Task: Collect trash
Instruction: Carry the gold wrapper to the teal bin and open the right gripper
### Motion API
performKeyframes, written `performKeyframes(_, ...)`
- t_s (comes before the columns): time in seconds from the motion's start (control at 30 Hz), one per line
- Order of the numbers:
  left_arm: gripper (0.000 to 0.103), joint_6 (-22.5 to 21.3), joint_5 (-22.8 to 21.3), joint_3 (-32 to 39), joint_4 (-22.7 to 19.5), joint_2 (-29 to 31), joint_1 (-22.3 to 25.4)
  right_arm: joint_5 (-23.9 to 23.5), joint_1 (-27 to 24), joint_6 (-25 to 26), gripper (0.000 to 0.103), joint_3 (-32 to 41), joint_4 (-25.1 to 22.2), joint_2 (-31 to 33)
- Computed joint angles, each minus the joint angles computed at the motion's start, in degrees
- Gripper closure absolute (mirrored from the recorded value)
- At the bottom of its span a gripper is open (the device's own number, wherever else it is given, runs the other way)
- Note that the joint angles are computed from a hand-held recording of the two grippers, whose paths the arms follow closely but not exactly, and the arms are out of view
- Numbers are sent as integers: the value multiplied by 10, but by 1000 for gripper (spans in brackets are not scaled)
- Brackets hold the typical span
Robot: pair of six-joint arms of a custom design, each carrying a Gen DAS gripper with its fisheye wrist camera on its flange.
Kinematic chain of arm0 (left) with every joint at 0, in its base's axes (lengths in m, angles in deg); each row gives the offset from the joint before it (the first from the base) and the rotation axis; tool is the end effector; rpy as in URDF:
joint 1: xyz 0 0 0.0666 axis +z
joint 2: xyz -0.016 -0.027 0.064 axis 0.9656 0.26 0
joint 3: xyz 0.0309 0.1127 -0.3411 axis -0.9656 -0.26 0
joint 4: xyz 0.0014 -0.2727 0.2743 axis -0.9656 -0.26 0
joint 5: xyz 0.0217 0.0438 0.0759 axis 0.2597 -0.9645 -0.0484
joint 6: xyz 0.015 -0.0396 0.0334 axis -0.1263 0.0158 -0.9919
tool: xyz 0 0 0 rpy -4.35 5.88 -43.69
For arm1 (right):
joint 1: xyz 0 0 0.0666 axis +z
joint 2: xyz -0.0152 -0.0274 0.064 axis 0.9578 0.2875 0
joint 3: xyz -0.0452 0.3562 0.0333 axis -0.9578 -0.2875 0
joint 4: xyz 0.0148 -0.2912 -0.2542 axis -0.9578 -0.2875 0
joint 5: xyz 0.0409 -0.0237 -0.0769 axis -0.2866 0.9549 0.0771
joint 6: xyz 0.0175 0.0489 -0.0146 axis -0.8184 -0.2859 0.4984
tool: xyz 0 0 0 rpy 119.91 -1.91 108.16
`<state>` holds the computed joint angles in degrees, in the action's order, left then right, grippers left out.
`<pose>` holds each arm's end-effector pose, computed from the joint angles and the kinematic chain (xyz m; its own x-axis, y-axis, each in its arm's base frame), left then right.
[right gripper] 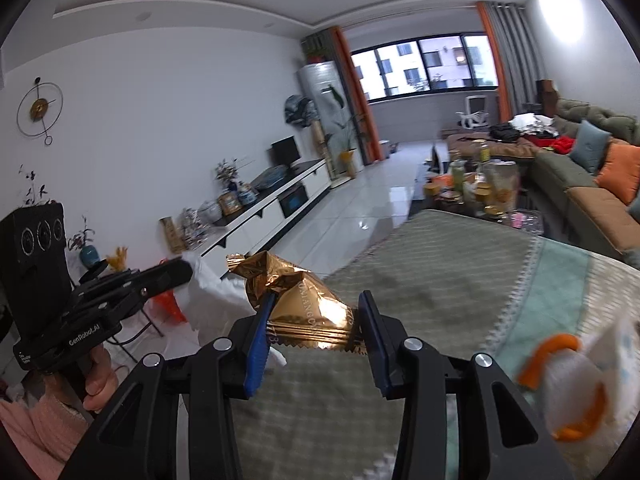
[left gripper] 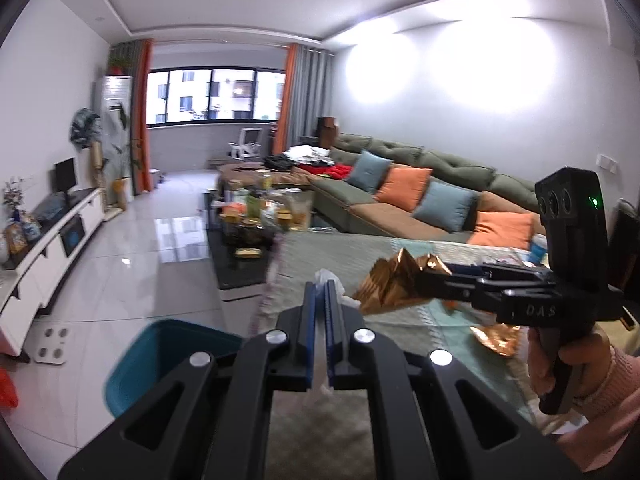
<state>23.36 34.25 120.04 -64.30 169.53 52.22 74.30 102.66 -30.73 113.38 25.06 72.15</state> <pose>0.4854 -0.2216 0.4146 -0.3086 0.2620 -0.9144 0.7733 0.6289 -0.0808 0.3715 0.1984 0.4220 -0.4967 0.2396 -0.8342 -0.0607 0.9492 0.3088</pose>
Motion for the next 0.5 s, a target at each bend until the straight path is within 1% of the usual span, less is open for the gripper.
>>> performKeyframes(0.23,97,9,-45,45,-10,33,34,-55,-9,14,60,76,1,92)
performKeyframes(0.33,97,12,-60,68,-18,53,47,-71,-10,24,60,112,-11,129)
performKeyframes(0.47,97,12,-68,85,-24,79,64,-84,-8,28,60,155,-27,176)
performKeyframes(0.5,97,16,-70,96,-32,91,67,-89,-10,29,60,169,-34,190)
